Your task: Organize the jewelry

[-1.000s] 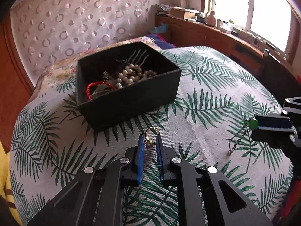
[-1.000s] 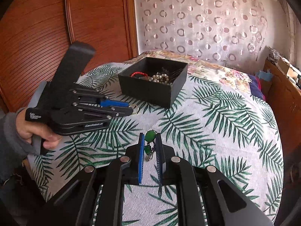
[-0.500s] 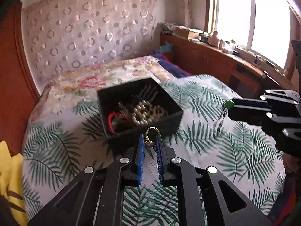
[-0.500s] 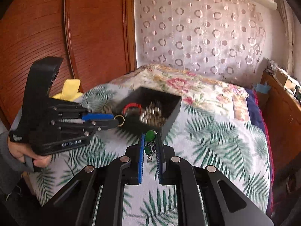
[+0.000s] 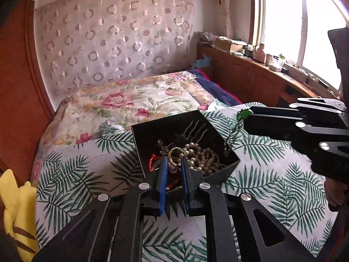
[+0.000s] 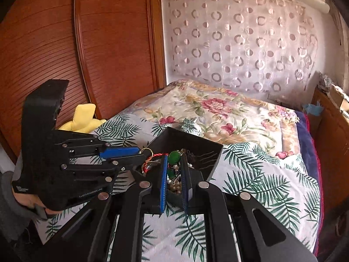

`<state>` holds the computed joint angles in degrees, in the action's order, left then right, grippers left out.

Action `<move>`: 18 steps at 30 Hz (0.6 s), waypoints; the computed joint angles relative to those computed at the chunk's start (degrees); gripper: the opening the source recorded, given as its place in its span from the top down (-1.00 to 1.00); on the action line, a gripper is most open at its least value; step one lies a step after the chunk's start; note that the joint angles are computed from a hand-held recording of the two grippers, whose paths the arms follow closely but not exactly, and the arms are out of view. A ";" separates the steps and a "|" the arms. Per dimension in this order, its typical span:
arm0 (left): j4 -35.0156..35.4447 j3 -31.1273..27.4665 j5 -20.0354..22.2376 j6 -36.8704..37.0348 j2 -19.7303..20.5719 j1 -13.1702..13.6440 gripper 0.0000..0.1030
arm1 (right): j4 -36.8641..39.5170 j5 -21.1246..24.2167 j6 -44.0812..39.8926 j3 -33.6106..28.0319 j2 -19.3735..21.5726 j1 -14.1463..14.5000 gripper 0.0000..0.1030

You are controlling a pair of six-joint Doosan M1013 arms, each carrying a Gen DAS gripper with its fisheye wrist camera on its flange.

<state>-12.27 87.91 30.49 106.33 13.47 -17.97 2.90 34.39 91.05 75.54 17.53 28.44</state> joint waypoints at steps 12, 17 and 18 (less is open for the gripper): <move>-1.57 -0.20 -0.84 -0.75 0.81 0.67 0.65 | 5.85 2.22 -0.77 -1.58 2.99 -1.49 0.71; -0.74 1.45 -3.39 -1.71 -0.60 0.62 0.26 | 5.49 1.90 -0.45 -1.62 3.01 -1.50 0.67; -1.07 1.88 -3.95 -1.68 -0.99 0.69 0.10 | 5.63 1.72 -0.30 -1.49 2.88 -1.53 0.54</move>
